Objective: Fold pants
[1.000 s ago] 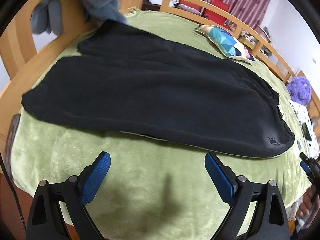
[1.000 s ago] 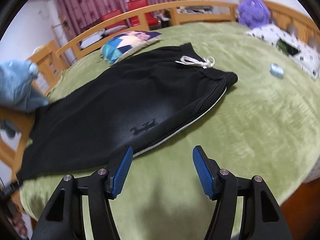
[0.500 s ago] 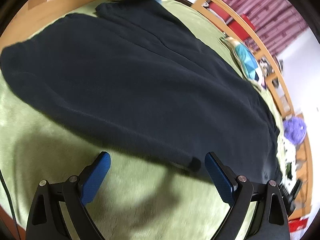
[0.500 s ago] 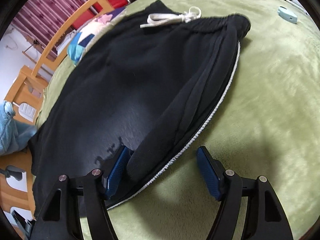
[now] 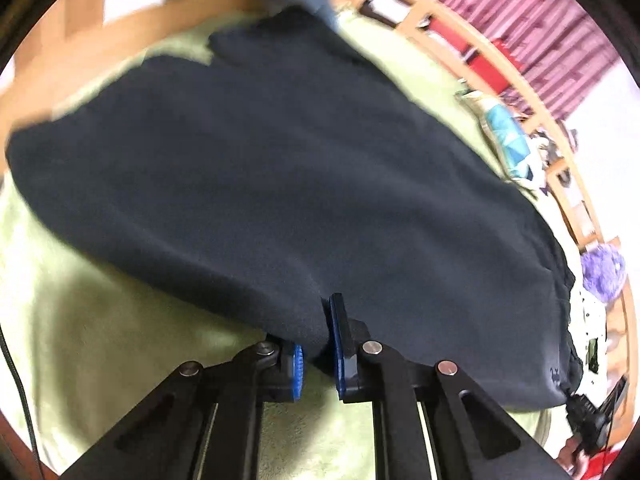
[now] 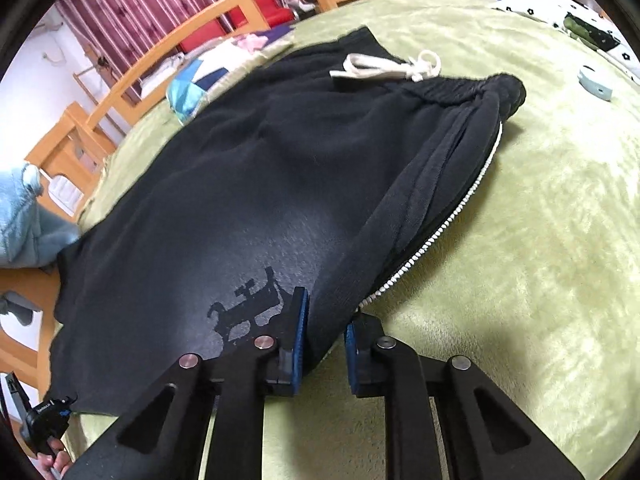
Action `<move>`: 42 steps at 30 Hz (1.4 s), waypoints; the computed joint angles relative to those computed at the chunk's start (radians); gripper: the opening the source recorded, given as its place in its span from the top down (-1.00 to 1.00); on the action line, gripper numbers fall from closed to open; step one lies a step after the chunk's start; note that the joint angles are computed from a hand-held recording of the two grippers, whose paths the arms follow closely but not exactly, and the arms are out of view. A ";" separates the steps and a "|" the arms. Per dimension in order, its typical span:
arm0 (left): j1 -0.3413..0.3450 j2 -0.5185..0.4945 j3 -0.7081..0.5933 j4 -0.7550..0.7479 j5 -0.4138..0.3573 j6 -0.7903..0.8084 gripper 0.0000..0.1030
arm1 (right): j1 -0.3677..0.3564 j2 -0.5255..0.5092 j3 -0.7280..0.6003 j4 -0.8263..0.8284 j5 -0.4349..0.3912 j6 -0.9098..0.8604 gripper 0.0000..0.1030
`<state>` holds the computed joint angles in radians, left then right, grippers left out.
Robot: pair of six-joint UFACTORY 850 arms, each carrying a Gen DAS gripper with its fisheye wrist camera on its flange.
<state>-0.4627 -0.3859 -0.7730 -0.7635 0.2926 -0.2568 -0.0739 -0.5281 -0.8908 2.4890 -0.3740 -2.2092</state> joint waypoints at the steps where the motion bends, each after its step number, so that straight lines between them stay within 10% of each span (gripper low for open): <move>1: -0.003 0.014 -0.003 -0.043 0.011 0.062 0.78 | -0.004 0.016 0.010 -0.003 -0.005 -0.007 0.71; 14: 0.045 0.047 -0.163 -0.366 0.071 0.594 0.78 | 0.051 0.097 -0.104 0.045 0.063 -0.088 0.75; 23: 0.091 -0.121 -0.465 -0.550 0.129 0.904 0.79 | 0.068 -0.048 -0.389 -0.093 0.121 0.041 0.75; 38: 0.141 -0.542 -1.047 -1.080 0.149 1.521 0.72 | 0.090 -0.600 -1.210 -1.524 0.159 1.505 0.66; 42: 0.119 -0.564 -1.063 -1.207 0.189 1.654 0.08 | 0.095 -0.706 -1.346 -1.930 0.043 1.895 0.33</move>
